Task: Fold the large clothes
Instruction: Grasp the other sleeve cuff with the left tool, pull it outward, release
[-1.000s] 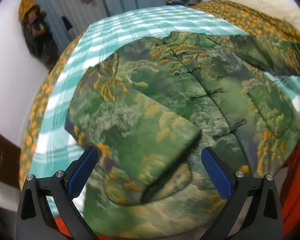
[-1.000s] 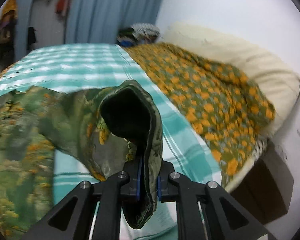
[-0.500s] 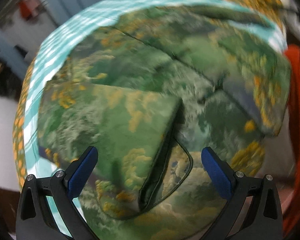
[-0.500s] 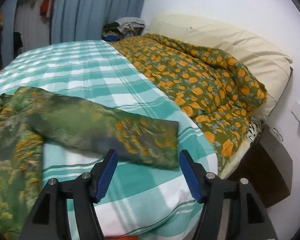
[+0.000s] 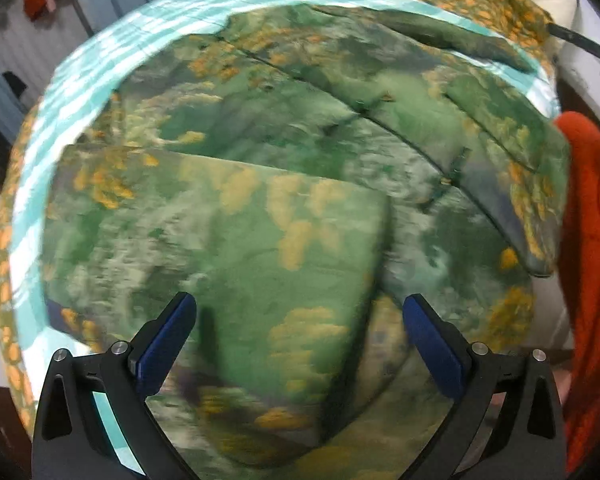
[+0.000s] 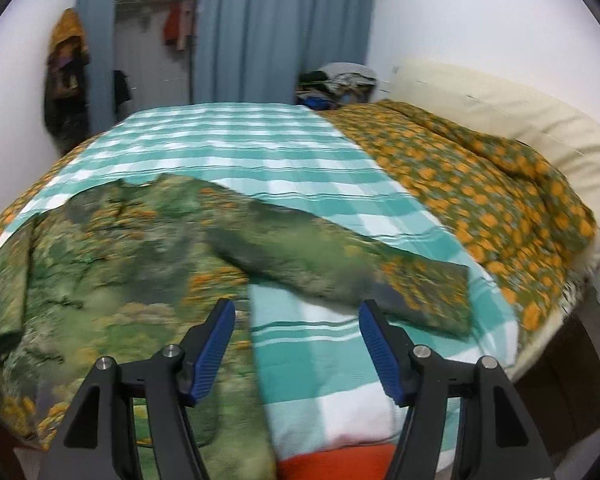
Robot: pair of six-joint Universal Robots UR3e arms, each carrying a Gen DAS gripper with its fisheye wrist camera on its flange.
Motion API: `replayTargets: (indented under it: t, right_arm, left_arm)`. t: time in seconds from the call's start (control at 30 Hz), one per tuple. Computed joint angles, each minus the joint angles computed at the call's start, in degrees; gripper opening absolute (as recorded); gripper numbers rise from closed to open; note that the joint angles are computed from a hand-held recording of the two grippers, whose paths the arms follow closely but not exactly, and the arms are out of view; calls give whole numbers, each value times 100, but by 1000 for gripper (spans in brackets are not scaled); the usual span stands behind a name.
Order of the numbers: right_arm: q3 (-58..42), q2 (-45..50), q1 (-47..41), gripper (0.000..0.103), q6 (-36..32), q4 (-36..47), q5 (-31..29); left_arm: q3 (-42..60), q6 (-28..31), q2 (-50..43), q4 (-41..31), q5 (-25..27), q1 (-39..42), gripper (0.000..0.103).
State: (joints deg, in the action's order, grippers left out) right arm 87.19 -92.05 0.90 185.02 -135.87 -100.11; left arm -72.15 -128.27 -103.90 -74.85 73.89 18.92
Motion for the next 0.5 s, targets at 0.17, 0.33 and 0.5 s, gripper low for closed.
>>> replayTargets:
  t: [0.17, 0.33, 0.5]
  right_arm:
    - [-259, 211, 258, 66, 188, 94, 10]
    - [-259, 175, 404, 66, 209, 94, -30]
    - [-262, 156, 517, 66, 177, 98, -113]
  left_arm:
    - [221, 20, -333, -38, 320, -96, 99]
    - [1509, -88, -926, -1610, -182, 198, 10]
    - [2224, -225, -751, -2139, -893, 921, 9]
